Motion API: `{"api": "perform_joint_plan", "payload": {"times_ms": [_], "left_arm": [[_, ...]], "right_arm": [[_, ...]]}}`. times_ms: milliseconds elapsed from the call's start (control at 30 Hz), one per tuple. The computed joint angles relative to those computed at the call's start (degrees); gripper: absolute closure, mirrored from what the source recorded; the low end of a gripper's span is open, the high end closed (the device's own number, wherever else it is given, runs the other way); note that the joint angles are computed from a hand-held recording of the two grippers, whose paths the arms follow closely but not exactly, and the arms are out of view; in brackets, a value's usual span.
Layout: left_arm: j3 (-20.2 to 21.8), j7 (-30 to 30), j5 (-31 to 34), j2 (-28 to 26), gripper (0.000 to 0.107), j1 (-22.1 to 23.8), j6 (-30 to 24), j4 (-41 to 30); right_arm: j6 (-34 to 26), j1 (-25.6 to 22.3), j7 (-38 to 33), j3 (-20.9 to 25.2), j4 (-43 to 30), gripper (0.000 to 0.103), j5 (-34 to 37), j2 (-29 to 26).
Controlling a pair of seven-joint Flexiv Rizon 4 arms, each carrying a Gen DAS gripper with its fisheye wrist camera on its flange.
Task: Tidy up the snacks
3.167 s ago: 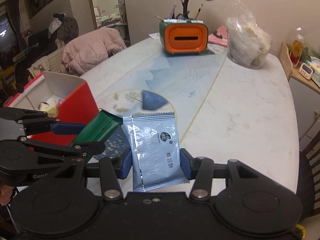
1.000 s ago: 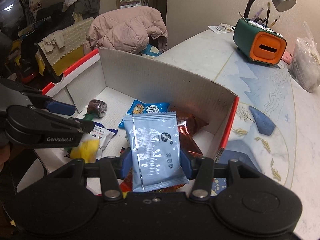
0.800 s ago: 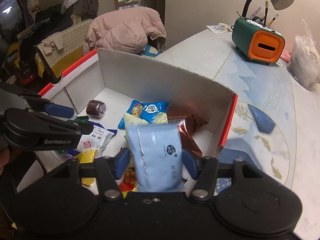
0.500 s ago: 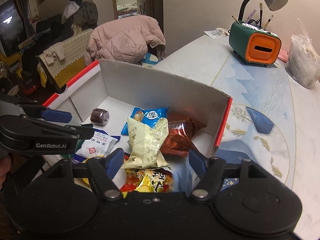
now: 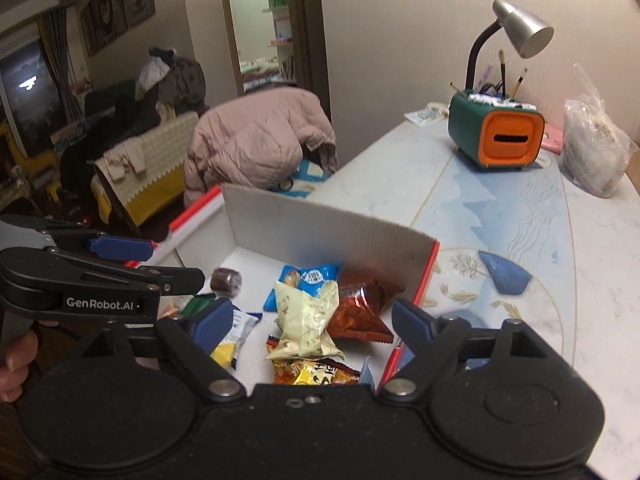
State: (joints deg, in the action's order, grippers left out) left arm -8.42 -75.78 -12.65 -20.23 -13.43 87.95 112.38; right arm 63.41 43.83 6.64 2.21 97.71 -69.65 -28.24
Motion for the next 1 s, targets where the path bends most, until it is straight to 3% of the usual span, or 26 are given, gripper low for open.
{"api": "perform_joint_plan", "payload": {"times_ms": [200, 400, 633, 733, 833, 1000], "left_arm": [[-3.9, 1.52, -2.81, 2.69, 0.033, 2.54, 2.47, 2.93], [-8.57, 3.84, -6.28, 5.09, 0.028, 5.18, 4.66, 6.08], [-15.32, 7.72, -11.91, 6.78, 0.023, 9.09, 5.67, 8.97], [-15.47, 8.25, -13.24, 7.21, 0.022, 8.71, 5.45, 9.5], [-21.03, 11.62, -18.33, 7.93, 0.022, 12.33, 5.76, 11.19], [-16.9, 11.01, -17.95, 7.9, 0.022, 8.21, 6.33, 10.85]], "right_arm": [[-0.11, -0.28, 7.64, -0.08, 2.6, 0.004, -7.0, 3.24], [-1.44, -1.98, 14.23, 2.07, 4.49, 0.001, -11.52, 5.44], [-5.14, -2.37, 16.92, 4.29, 6.1, 0.0, -13.08, 7.04], [-6.0, -2.58, 20.08, 4.81, 6.91, 0.0, -13.82, 7.63], [-7.82, -2.41, 22.41, 5.37, 7.61, 0.0, -14.05, 8.06], [-10.48, -1.97, 23.09, 6.13, 8.34, 0.0, -14.8, 8.46]]}}
